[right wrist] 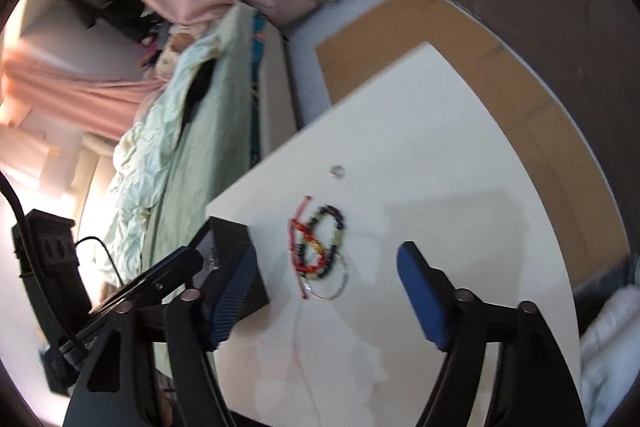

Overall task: Organize jewelry
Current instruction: 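Move the left gripper onto the red string bracelet and close it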

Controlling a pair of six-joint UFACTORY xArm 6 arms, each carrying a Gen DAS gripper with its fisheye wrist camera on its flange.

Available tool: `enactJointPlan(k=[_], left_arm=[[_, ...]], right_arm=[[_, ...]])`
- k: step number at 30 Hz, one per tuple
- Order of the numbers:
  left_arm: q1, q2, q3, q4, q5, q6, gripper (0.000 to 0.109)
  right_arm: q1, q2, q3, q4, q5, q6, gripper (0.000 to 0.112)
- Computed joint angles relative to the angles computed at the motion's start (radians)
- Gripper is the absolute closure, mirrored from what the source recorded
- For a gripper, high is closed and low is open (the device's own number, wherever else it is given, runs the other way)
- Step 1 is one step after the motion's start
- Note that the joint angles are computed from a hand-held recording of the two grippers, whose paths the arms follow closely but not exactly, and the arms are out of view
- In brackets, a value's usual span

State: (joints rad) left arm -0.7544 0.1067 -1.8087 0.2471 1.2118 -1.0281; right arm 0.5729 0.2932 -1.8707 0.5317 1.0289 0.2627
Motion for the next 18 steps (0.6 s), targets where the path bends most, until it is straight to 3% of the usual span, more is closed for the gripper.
enactJointPlan(k=[11, 14, 18], left_arm=[[0.027, 0.288, -0.360, -0.087, 0.220, 0.062, 0.077], [0.029, 0.354, -0.447, -0.088, 0.285, 0.071, 0.078], [0.037, 0.407, -0.502, -0.086, 0.337, 0.049, 0.079]], right_arm=[[-0.059, -0.020, 0.041, 0.043, 0.003, 0.047, 0.040], [-0.071, -0.028, 0.050, 0.055, -0.002, 0.055, 0.048], [-0.075, -0.022, 0.043, 0.037, -0.006, 0.067, 0.048]])
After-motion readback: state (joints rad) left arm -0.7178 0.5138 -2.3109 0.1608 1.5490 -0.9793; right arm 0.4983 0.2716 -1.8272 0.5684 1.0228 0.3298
